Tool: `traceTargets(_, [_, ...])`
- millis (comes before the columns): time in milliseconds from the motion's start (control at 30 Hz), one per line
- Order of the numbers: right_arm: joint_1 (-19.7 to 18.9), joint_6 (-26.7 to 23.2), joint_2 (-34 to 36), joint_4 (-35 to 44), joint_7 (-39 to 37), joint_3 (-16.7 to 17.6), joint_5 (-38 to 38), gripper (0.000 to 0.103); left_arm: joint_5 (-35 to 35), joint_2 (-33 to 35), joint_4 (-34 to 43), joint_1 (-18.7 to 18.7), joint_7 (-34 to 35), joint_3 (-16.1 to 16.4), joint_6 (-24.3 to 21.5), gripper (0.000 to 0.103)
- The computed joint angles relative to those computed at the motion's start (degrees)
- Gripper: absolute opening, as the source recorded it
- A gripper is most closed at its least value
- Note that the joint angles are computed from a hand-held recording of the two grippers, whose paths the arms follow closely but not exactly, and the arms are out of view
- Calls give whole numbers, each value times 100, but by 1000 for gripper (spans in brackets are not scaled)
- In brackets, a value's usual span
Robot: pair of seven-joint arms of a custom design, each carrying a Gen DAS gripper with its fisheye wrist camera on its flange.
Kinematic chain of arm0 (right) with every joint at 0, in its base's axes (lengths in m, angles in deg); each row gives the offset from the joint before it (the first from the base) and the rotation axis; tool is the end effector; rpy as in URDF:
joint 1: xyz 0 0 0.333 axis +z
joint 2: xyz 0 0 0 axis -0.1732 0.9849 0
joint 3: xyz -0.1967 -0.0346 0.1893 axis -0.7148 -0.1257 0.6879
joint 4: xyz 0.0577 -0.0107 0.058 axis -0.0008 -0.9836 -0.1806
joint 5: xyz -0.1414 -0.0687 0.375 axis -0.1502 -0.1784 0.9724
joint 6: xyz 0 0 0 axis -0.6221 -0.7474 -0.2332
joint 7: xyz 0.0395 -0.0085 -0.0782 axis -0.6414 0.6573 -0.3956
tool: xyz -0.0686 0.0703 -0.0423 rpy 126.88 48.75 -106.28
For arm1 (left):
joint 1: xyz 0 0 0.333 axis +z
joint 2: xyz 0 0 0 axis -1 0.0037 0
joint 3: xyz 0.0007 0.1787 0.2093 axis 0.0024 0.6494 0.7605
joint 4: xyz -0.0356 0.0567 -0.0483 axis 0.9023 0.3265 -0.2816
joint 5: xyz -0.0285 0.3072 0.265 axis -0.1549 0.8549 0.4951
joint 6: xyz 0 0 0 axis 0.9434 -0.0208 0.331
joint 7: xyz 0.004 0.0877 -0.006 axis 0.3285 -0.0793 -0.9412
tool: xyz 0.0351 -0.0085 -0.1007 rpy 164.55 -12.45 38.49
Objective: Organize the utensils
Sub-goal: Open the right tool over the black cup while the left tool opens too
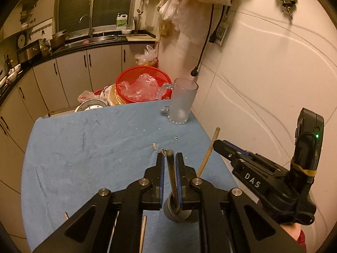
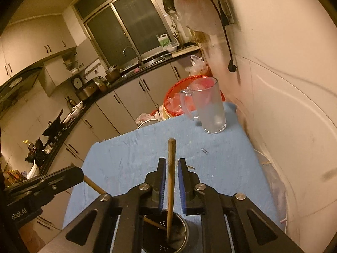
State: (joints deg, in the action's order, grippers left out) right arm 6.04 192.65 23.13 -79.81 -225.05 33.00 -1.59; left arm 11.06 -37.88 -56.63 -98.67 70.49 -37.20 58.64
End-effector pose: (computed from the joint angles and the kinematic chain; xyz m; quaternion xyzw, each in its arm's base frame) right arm 0.4156 0.2915 0.6344 -0.3496 0.8183 -0.2789 0.3611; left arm 0.5564 -0.2374 0.7165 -0.3307 0.8655 -0.3739 0.0408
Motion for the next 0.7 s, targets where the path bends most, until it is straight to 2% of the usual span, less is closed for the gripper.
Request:
traceTargets(33, [0,-16,-44,-18,37,14,-17,18,-63,-25,-25,19,30,13,12,25])
traceTargets(133, [-19,-219,-131,48,172,157,-137,21,-255,-219,-220,69,194,69,167,37])
traceTargets(267, [32,-469,-309,75,445,384,-309,25,-643,-462,-366,202,438,255,40,37])
traceTargets(433, [209,-421,-376,65,670,655,-427,25,-909,-880,-892,413,718,567,66,38])
traceTargets(567, [439,-350,-37,227,666,799,-428,25,-834,-1151,-1459,624,858,826,128,39])
traceTargets(700, [786,-183,603,464,587,772,-370,25,-502,-1224,-1959,868,813,1010,242,39])
